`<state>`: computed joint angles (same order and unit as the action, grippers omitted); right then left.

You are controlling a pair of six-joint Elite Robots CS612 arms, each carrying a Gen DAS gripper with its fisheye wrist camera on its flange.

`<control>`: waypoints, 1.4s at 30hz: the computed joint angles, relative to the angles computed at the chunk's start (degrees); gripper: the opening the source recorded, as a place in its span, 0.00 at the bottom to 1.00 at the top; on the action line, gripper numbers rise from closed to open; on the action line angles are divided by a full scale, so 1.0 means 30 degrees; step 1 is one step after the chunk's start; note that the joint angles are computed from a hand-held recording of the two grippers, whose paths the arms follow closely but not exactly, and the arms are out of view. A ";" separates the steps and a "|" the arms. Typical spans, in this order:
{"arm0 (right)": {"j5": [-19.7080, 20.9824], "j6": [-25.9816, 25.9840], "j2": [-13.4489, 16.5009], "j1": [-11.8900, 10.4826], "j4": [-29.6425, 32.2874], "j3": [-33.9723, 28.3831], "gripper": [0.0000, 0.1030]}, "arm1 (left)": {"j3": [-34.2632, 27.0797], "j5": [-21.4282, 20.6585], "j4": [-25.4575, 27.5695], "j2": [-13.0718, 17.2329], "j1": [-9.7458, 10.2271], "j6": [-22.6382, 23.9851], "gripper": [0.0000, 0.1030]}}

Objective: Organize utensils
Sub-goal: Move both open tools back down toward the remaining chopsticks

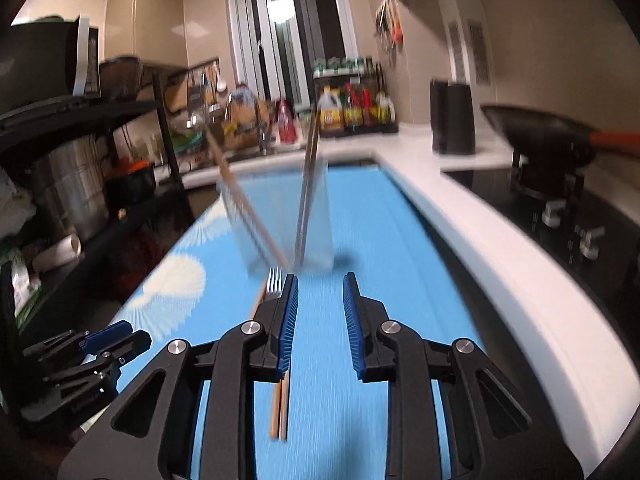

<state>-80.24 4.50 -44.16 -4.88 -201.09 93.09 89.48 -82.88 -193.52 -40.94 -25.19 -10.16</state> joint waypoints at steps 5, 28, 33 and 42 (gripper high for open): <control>0.0092 -0.0794 0.0250 0.0174 0.1788 0.0461 0.23 | 0.0278 0.0012 -0.0450 0.0209 -0.0276 0.1493 0.32; 0.1106 -0.1442 0.0844 0.0401 0.4348 -0.0290 0.22 | 0.0075 -0.0351 0.0244 0.0440 -0.0133 -0.0046 0.32; 0.0756 -0.2085 0.0954 0.0519 0.5336 -0.0495 0.18 | 0.0019 -0.1301 0.0356 0.0472 -0.0126 0.0025 0.32; 0.0306 -0.2522 0.0917 0.0541 0.5477 -0.0394 0.05 | -0.0579 -0.1566 0.2064 0.0753 -0.0436 0.0471 0.32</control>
<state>-79.32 -3.06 -41.41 -3.25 -184.66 91.91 87.74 -87.58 -187.33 -38.68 -26.50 -8.75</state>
